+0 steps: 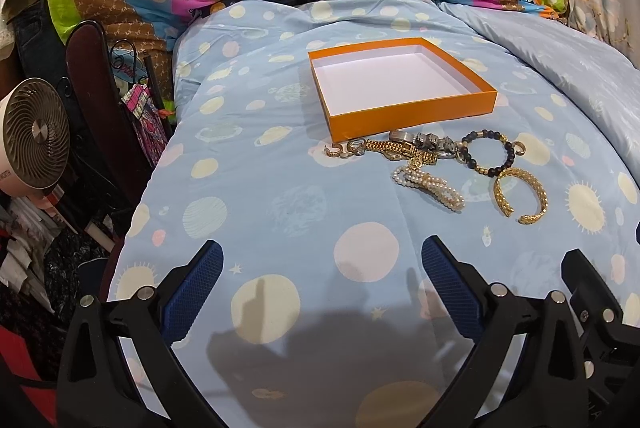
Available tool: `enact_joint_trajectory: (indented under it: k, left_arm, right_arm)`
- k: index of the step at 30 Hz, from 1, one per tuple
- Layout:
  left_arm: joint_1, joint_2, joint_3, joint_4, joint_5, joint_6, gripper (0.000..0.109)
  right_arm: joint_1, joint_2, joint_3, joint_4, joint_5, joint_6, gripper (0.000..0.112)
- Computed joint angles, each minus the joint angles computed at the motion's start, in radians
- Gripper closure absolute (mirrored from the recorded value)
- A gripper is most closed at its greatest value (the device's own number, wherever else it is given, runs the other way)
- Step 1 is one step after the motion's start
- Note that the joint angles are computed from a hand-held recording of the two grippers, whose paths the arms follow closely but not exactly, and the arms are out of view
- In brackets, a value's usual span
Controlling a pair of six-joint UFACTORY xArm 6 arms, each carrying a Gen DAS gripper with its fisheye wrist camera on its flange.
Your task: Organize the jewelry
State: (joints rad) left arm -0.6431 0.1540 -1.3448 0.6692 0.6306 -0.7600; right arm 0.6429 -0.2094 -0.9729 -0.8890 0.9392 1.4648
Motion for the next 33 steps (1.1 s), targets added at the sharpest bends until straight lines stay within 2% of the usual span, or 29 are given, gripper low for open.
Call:
enact_joint_trajectory:
  k: [33]
  left_arm:
    - [0.005, -0.002, 0.014, -0.007, -0.007, -0.006, 0.011]
  right_arm:
    - [-0.003, 0.006, -0.001, 0.005, -0.012, 0.005, 0.014]
